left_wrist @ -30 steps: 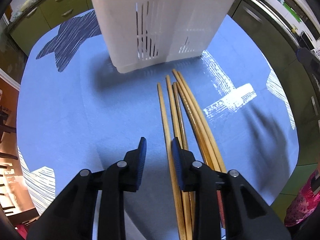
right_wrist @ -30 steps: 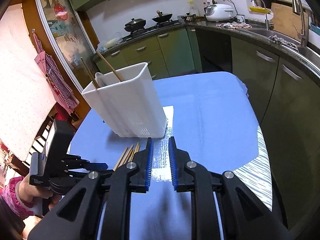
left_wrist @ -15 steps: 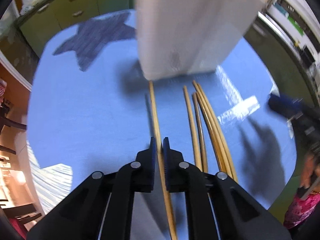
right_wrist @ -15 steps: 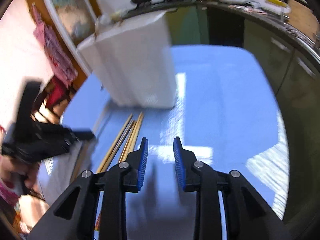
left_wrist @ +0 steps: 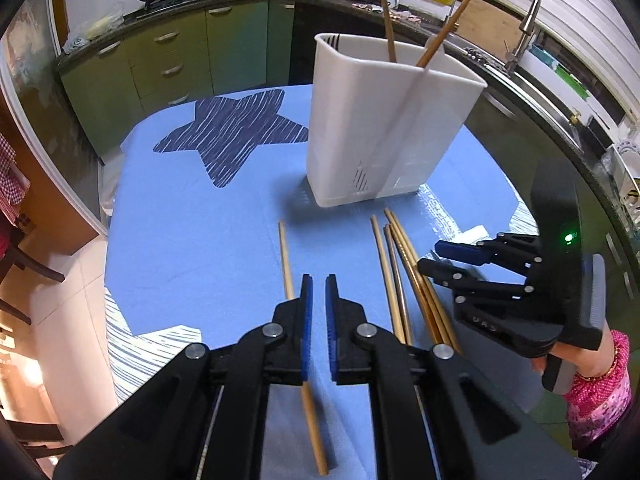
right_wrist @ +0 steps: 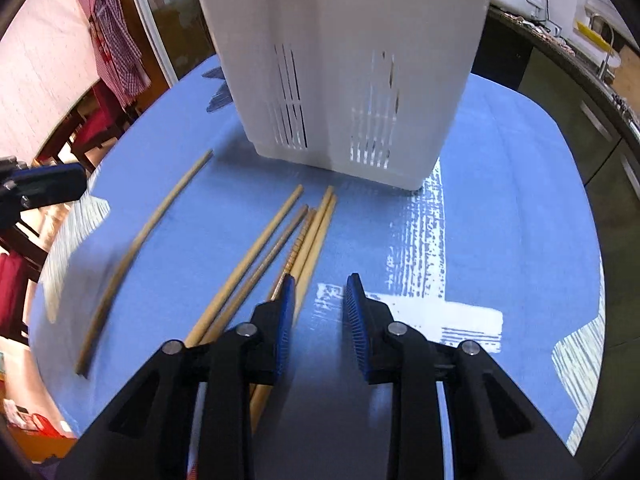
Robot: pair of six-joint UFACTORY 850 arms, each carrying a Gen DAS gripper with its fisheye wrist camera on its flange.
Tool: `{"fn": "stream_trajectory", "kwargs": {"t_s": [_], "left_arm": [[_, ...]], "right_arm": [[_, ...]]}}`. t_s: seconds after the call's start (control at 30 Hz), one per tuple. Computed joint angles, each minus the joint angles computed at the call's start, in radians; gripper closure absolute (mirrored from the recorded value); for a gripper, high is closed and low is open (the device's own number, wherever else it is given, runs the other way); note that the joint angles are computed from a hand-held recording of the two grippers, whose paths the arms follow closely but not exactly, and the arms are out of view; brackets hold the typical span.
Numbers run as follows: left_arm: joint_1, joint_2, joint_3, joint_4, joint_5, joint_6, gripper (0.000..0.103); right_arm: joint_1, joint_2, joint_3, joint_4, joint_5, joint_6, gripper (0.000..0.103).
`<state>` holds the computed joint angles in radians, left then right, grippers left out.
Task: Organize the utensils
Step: 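Grasp another wooden chopstick with the left gripper while the right gripper grasps one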
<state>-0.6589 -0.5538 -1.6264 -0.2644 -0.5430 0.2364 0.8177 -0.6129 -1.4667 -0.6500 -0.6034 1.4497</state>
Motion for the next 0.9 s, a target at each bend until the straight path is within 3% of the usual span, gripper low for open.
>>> {"fn": "stream_trajectory", "kwargs": {"t_s": [0.1, 0.2, 0.27, 0.57, 0.9], "left_arm": [[0.001, -0.002, -0.002, -0.013, 0.001, 0.014, 0.097], [0.002, -0.012, -0.011, -0.016, -0.005, 0.017, 0.097], [0.003, -0.024, -0.024, 0.003, -0.02, 0.001, 0.097], [0.004, -0.179, -0.181, 0.116, -0.203, -0.114, 0.093], [0.005, -0.235, -0.257, 0.174, -0.228, -0.185, 0.093]], "right_arm": [[0.002, 0.011, 0.007, -0.015, -0.042, 0.029, 0.076], [-0.001, 0.014, 0.009, -0.012, -0.011, 0.032, 0.076], [0.001, -0.013, -0.024, 0.016, -0.035, -0.013, 0.076], [-0.003, -0.054, -0.067, 0.061, -0.062, -0.063, 0.076], [-0.019, -0.067, -0.092, 0.099, -0.079, -0.104, 0.076]]}}
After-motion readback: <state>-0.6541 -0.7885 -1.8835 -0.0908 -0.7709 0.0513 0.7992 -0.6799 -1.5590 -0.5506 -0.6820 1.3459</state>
